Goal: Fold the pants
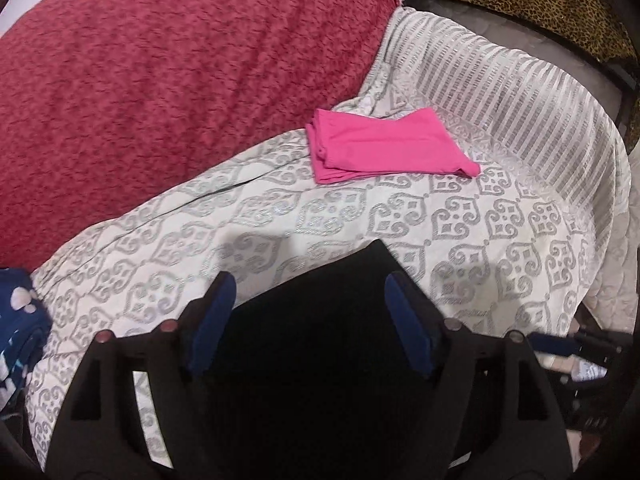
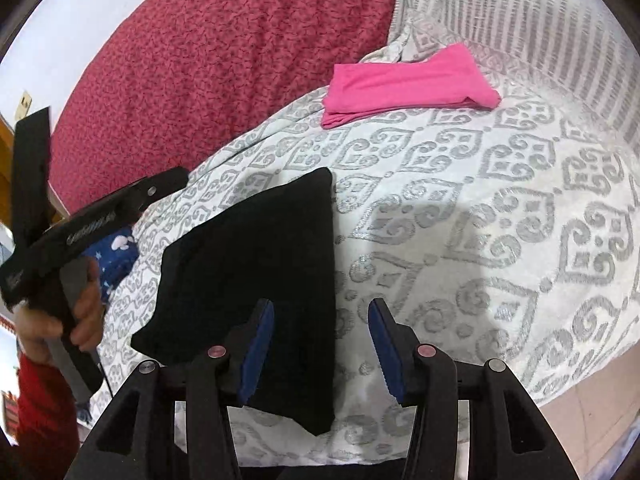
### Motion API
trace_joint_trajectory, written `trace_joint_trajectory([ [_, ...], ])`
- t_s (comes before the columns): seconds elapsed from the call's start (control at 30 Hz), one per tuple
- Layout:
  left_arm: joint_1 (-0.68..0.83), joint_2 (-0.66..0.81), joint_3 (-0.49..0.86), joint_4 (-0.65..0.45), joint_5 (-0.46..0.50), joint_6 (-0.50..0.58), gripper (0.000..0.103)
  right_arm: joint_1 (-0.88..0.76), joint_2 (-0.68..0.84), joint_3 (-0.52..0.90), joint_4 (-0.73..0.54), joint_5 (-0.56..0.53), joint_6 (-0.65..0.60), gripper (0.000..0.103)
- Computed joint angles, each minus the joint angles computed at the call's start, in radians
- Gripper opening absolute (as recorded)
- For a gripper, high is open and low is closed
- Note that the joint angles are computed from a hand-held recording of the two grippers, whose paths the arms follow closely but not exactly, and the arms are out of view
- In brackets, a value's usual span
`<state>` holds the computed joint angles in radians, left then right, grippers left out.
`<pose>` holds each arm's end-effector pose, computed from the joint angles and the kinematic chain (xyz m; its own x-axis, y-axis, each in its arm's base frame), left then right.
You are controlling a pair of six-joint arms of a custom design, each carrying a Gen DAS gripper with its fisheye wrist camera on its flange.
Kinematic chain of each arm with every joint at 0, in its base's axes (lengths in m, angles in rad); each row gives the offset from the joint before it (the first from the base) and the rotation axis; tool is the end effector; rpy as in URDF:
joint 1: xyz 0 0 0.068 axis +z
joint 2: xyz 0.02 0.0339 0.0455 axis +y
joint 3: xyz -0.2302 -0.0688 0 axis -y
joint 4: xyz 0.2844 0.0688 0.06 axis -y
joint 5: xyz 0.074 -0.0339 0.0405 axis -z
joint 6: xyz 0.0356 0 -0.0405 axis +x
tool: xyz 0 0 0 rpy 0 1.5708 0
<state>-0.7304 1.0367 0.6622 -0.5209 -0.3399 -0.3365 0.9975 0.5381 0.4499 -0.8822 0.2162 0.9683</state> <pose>0.1991 -0.1624 0.1795 -0.7052 0.2137 -0.6761 0.2552 0.9661 0.0392 0.0999 0.1407 0.1764 -0.8755 0.1276 -0.4660 -0.0590 0.9291 0.3652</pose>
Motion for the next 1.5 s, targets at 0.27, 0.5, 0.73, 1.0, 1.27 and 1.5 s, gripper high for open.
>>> trace_joint_trajectory([
  [0.27,0.116,-0.323,-0.222,-0.117,0.028,-0.035,0.078,-0.058,0.328,0.125,0.106,-0.071,-0.138,0.050],
  [0.5,0.579,-0.707,-0.463,-0.277,0.375,0.044,0.078,-0.180,0.460,0.128,0.244,-0.219,-0.204,0.049],
  [0.73,0.755,-0.676,-0.546,-0.246,0.641,0.119,0.078,-0.242,0.516,0.125,0.295,-0.301,-0.204,0.049],
  [1.0,0.748,-0.429,-0.546,-0.073,0.734,0.124,0.078,-0.254,0.563,0.114,0.337,-0.357,-0.212,0.049],
  [1.27,0.815,-0.325,-0.544,-0.005,0.810,0.145,0.078,-0.253,0.618,0.137,0.366,-0.353,-0.227,0.049],
  [1.5,0.828,-0.228,-0.530,0.077,0.831,0.155,0.084,-0.271,0.631,0.122,0.416,-0.371,-0.229,0.050],
])
